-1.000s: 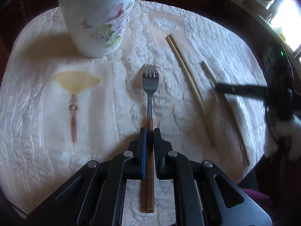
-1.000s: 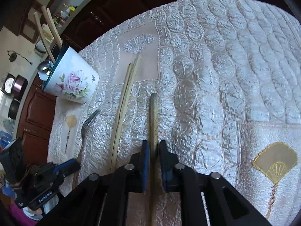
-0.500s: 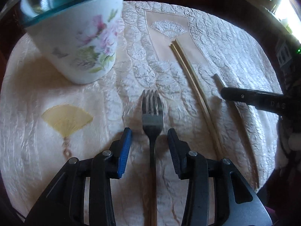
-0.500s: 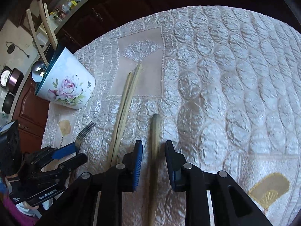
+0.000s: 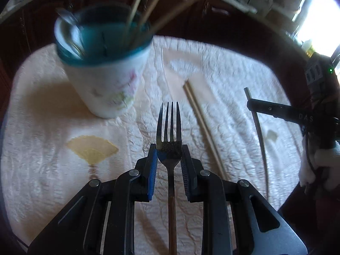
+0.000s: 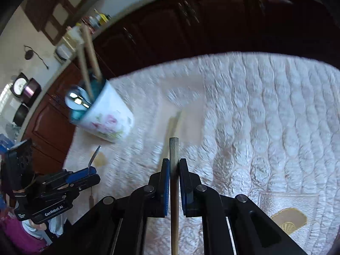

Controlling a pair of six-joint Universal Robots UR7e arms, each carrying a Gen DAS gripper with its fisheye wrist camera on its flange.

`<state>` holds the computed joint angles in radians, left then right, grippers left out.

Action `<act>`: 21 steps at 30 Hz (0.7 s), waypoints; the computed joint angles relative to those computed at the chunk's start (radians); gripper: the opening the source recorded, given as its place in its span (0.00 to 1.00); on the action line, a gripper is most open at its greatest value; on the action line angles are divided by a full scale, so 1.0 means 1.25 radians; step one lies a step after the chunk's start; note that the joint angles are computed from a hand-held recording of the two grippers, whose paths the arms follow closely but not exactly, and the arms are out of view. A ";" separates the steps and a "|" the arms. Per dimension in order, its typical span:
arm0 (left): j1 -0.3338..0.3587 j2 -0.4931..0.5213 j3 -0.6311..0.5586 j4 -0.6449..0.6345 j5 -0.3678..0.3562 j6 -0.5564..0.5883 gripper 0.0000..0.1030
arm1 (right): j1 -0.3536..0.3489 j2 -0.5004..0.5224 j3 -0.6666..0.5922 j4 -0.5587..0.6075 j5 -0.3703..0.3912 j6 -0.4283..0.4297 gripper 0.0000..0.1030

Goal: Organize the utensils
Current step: 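Carry the fork into the floral cup with the left tool while the right tool drops its chopstick in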

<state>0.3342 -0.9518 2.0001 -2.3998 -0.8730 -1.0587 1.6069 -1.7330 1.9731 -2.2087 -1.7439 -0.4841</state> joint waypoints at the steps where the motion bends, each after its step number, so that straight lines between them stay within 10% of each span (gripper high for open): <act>1: -0.007 -0.009 0.005 0.000 0.006 -0.005 0.20 | 0.009 -0.009 -0.001 0.000 0.008 -0.003 0.08; 21: -0.098 -0.123 0.029 0.110 0.106 -0.097 0.19 | 0.132 -0.027 -0.016 0.002 0.065 -0.016 0.08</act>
<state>0.2121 -1.1050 2.0365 -2.2622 -0.7408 -1.1800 1.7726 -1.7672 1.9526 -2.2063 -1.6627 -0.5036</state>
